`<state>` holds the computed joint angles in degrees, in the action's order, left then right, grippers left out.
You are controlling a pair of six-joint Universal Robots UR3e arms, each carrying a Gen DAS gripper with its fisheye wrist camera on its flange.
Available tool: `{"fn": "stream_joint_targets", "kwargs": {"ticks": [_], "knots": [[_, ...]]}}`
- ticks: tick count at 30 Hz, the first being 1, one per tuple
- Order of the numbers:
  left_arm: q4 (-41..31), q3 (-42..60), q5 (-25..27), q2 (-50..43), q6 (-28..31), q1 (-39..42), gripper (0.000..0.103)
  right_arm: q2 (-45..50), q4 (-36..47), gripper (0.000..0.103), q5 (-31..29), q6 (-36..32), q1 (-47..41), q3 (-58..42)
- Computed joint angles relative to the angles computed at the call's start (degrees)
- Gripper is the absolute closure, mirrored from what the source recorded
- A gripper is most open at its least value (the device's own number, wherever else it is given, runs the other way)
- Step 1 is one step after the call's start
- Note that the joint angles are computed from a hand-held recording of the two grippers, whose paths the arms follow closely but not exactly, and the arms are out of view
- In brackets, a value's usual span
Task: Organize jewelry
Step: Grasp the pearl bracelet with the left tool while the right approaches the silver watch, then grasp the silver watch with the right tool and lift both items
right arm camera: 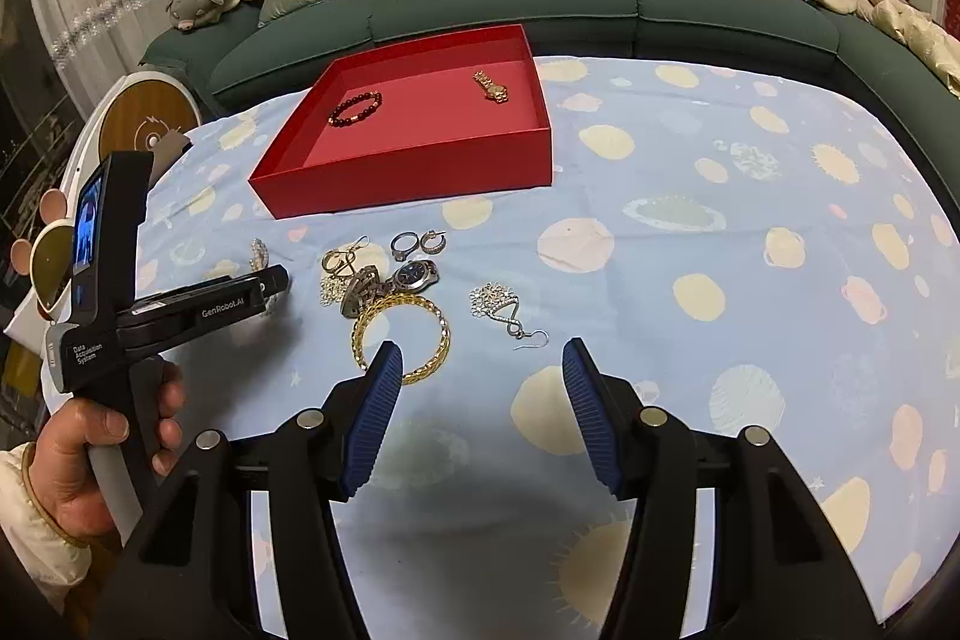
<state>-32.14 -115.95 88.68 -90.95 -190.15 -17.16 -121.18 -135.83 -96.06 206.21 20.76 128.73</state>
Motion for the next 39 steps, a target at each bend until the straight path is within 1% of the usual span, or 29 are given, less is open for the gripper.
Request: {"fn": "stream_joint_targets", "kwargs": {"ticks": [1,2,3,5,9,13,16,18,19,20,23,26,29,33,36,38,39], "knots": [[0.1,0.1,-0.2,-0.1,0.1,0.0,0.07,0.3,-0.3,0.049,0.0,0.0,0.2,0.0],[-0.1,0.1,-0.2,0.0,0.4,0.0,0.08,0.7,-0.4,0.049,-0.1,0.2,0.6,-0.1],[-0.1,0.1,-0.3,-0.1,0.7,0.0,0.087,1.0,-0.6,0.049,0.0,0.2,0.9,-0.2],[0.0,-0.2,-0.7,0.2,1.2,0.1,0.089,1.8,-1.1,0.049,0.0,0.3,1.4,-0.4],[-0.2,-1.0,-0.6,1.5,2.1,-0.1,0.09,3.8,-2.2,0.049,-0.4,0.7,2.8,-0.9],[-1.6,-2.3,-2.8,5.8,2.7,2.1,0.09,6.2,-4.2,0.049,-0.9,1.3,4.1,-1.5],[-2.3,-2.8,-2.7,9.4,3.3,2.9,0.09,8.9,-7.5,0.049,0.3,1.5,4.2,-1.9],[-3.5,-3.3,-3.7,12.0,3.9,4.1,0.09,11.8,-10.3,0.05,1.8,1.6,4.2,-2.7],[-4.3,-3.4,-4.4,13.1,4.3,4.8,0.09,13.5,-11.7,0.052,2.4,1.7,4.3,-3.2],[-5.4,-3.6,-5.4,14.4,4.7,5.8,0.09,15.6,-13.4,0.058,3.2,1.8,4.5,-3.9],[-7.5,-4.1,-6.8,16.9,5.9,7.5,0.09,22.1,-16.3,0.068,4.5,2.4,5.6,-7.3],[-7.8,-4.6,-6.8,18.4,6.9,8.3,0.09,27.0,-17.7,0.071,4.0,3.8,6.4,-10.3],[-8.1,-5.1,-7.8,19.3,8.1,9.9,0.089,30.0,-19.0,0.076,5.7,5.3,5.5,-11.5],[-9.5,-5.8,-9.9,20.5,9.2,12.5,0.089,33.7,-18.8,0.076,2.0,6.8,6.4,-13.9],[-9.8,-6.2,-10.9,21.0,10.0,13.7,0.089,35.8,-18.3,0.076,0.5,7.1,6.6,-14.9],[-9.9,-6.3,-11.2,21.2,10.4,14.0,0.089,36.6,-18.5,0.08,-0.4,6.9,7.0,-15.3],[-10.0,-6.4,-11.4,21.4,10.6,14.3,0.089,36.9,-17.6,0.08,-1.0,6.6,7.5,-15.9]]}}
